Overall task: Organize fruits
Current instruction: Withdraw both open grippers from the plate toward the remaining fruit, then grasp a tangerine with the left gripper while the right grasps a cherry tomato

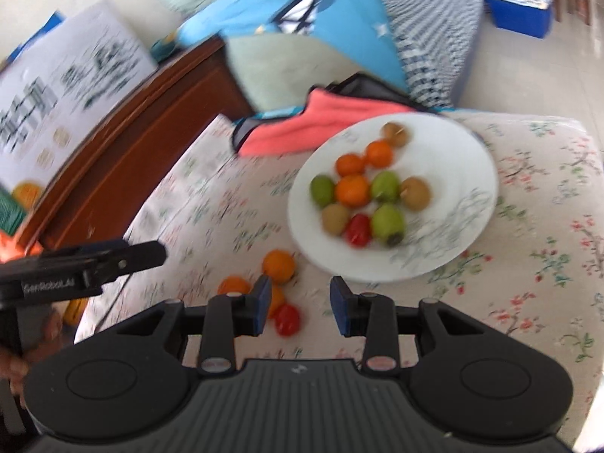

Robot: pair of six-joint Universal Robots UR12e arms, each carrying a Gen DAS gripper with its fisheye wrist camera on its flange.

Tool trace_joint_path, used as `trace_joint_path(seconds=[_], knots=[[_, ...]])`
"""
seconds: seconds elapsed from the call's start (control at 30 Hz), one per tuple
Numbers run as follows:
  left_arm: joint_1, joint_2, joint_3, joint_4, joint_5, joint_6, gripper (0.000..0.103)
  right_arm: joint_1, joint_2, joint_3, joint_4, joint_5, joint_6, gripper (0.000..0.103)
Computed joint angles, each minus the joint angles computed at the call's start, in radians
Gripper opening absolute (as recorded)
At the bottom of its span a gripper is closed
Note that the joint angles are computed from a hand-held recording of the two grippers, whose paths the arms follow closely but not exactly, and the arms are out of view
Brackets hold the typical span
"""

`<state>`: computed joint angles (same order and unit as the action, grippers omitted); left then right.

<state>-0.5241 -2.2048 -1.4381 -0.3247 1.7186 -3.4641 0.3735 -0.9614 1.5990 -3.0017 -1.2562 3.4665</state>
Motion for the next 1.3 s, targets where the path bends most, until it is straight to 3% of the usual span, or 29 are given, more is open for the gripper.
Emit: trace_joint_path(seconds=[0.23, 0.47, 1.0, 1.17, 1.3], knots=[[-0.008, -0.001, -0.025, -0.011, -0.022, 0.202, 0.085, 0.016, 0.006, -0.003, 0.030, 0.023, -0.126, 0.036], [-0.006, -0.015, -0.036, 0.029, -0.047, 0.302, 0.084, 0.029, 0.016, -0.013, 0.054, -0.012, -0.170, 0.036], [-0.004, -0.035, -0.028, 0.060, -0.061, 0.385, 0.083, 0.054, 0.045, -0.051, 0.094, -0.093, -0.254, 0.034], [-0.001, -0.051, -0.015, 0.060, -0.078, 0.414, 0.083, 0.057, 0.051, -0.055, 0.085, -0.104, -0.259, 0.023], [0.000, -0.065, -0.001, 0.061, -0.078, 0.422, 0.082, 0.048, 0.045, -0.050, 0.082, -0.079, -0.223, 0.019]])
